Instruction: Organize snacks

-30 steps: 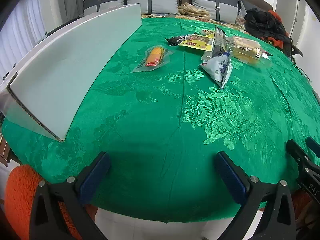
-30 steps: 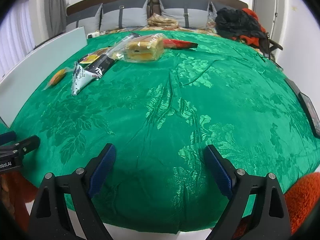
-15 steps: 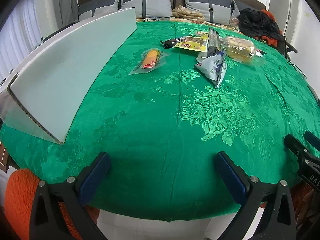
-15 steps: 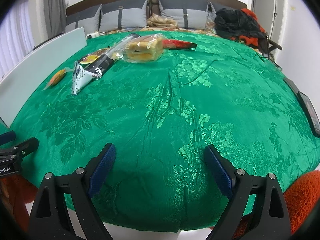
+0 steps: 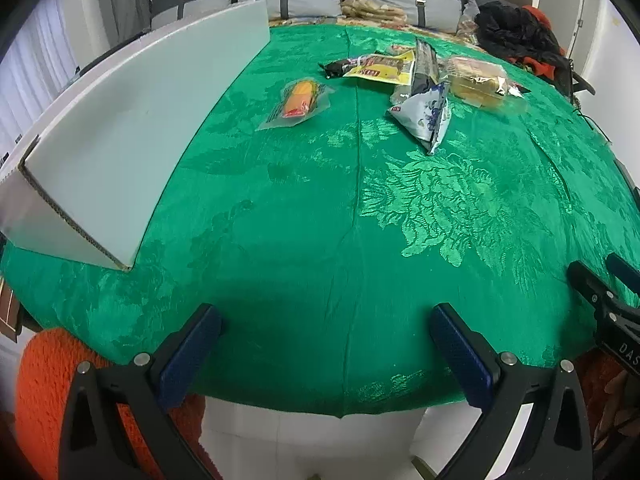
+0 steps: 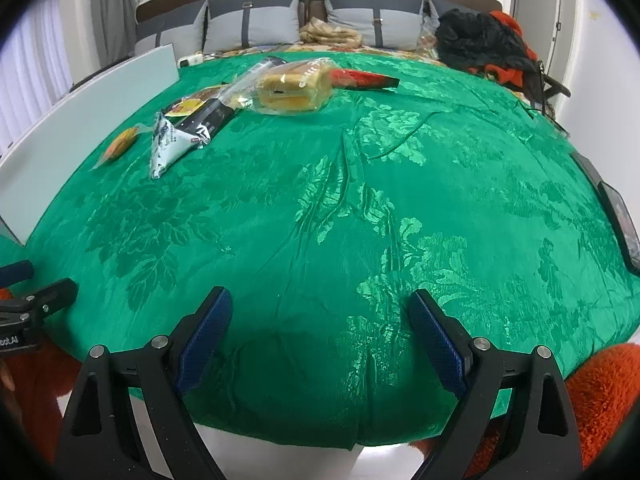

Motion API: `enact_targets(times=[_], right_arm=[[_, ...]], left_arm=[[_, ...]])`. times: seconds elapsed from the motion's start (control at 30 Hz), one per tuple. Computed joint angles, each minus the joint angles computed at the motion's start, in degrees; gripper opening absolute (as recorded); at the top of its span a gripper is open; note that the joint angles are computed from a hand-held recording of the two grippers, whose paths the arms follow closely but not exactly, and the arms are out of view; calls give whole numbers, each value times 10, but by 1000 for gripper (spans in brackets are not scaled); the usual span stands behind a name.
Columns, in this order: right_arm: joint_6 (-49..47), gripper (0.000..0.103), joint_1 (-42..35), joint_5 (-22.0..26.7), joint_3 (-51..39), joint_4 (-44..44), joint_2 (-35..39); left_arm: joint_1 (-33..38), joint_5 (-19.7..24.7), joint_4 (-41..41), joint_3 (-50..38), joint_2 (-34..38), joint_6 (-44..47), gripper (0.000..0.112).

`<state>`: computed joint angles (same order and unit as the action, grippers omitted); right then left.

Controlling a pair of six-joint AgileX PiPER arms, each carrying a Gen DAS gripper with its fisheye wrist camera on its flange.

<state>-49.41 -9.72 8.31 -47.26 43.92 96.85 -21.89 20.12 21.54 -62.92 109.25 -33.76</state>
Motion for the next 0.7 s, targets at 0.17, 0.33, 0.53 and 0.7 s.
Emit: enact_targets(times=[0.17, 0.33, 0.53, 0.7], right_arm=[[41, 92, -4, 23, -9, -45, 1], [185, 92, 1, 56, -36, -180, 9], [231, 93, 12, 22, -19, -212, 4], [212, 94, 12, 19, -16, -193, 4]], left_arm=[[10, 55, -90, -34, 8, 103, 103], [18, 59, -116, -28, 2, 144, 103], [18, 21, -97, 0, -9, 131, 103], [16, 32, -100, -16, -1, 132, 103]])
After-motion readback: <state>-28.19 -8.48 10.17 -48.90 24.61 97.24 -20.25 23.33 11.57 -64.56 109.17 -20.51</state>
